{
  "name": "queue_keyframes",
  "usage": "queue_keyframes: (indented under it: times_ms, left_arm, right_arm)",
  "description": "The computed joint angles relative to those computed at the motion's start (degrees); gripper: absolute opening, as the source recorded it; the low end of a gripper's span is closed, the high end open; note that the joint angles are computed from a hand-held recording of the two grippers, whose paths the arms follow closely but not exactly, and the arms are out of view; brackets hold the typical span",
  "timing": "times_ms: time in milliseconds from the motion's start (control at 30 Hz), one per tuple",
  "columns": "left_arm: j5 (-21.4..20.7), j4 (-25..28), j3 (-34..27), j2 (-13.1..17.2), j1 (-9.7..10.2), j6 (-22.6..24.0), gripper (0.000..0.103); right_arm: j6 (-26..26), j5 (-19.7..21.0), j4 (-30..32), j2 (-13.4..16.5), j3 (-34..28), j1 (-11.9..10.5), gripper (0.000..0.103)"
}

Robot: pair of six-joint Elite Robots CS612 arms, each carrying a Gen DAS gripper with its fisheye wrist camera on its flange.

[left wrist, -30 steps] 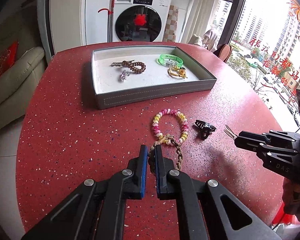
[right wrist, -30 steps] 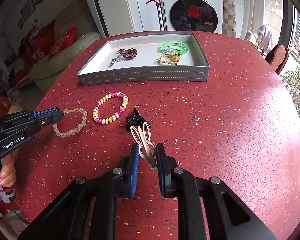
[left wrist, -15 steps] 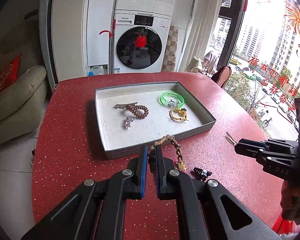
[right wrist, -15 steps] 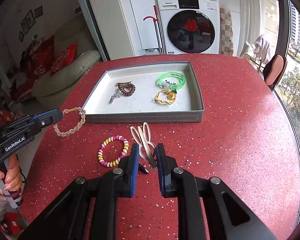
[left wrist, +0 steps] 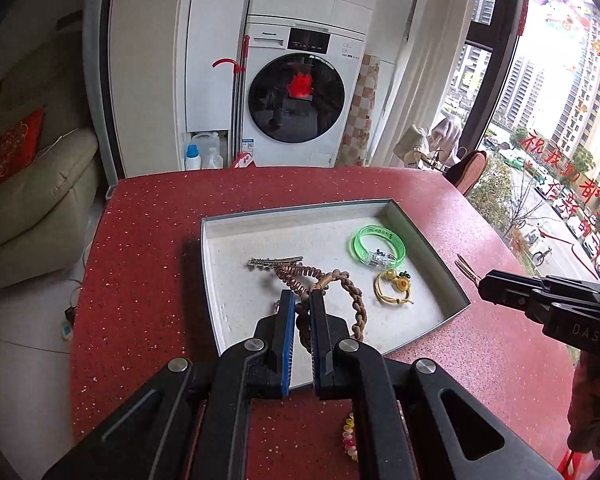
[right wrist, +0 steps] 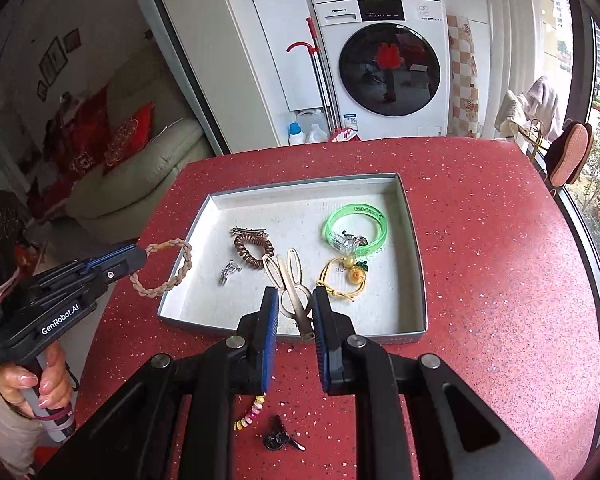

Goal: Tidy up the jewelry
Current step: 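Carry the braided bracelet and bunny-ear clip over the tray with both tools, then open both tools to release the bracelet and clip into the tray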

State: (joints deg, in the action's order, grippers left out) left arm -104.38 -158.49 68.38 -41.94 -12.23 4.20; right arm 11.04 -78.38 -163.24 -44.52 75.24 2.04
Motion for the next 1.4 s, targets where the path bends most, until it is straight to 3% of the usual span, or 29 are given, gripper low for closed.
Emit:
queue_keyframes:
  times_ms: [267, 633, 967, 1267, 1300, 1400]
  left_arm:
    - [2.7, 7.1, -5.5, 4.0, 0.11, -0.9, 0.026]
    - [7.7, 9.2, -7.0, 6.2, -0.97, 0.4, 0.026]
    - [12.4, 9.9, -9.4, 8.2, -2.04, -0.2, 0.026]
    - [15.5, 8.3, -8.8, 8.4, -2.82, 2.2, 0.026]
    - [15.4, 8.3, -8.7, 8.3, -2.81, 2.2, 0.026]
    - [15.5, 7.4, -8.3, 8.0, -2.84, 2.1, 0.026]
  right_arm:
    - [-0.2, 0.4, 6.1, 4.5, -6.9, 0.2, 0.019]
    - [0.9, 0.1, 10.2, 8.7, -11.3, 0.3, 0.019]
    - [3.9, -4.0, 10.7, 10.0, -12.4, -0.3, 0.019]
    - [3.9, -4.2, 11.1, 10.2, -12.4, -0.1, 0.020]
    - [4.1, -4.0, 11.0, 10.0, -12.3, -0.1, 0.021]
    - [4.6, -3.0, 10.0, 9.8, -11.7, -0.2, 0.041]
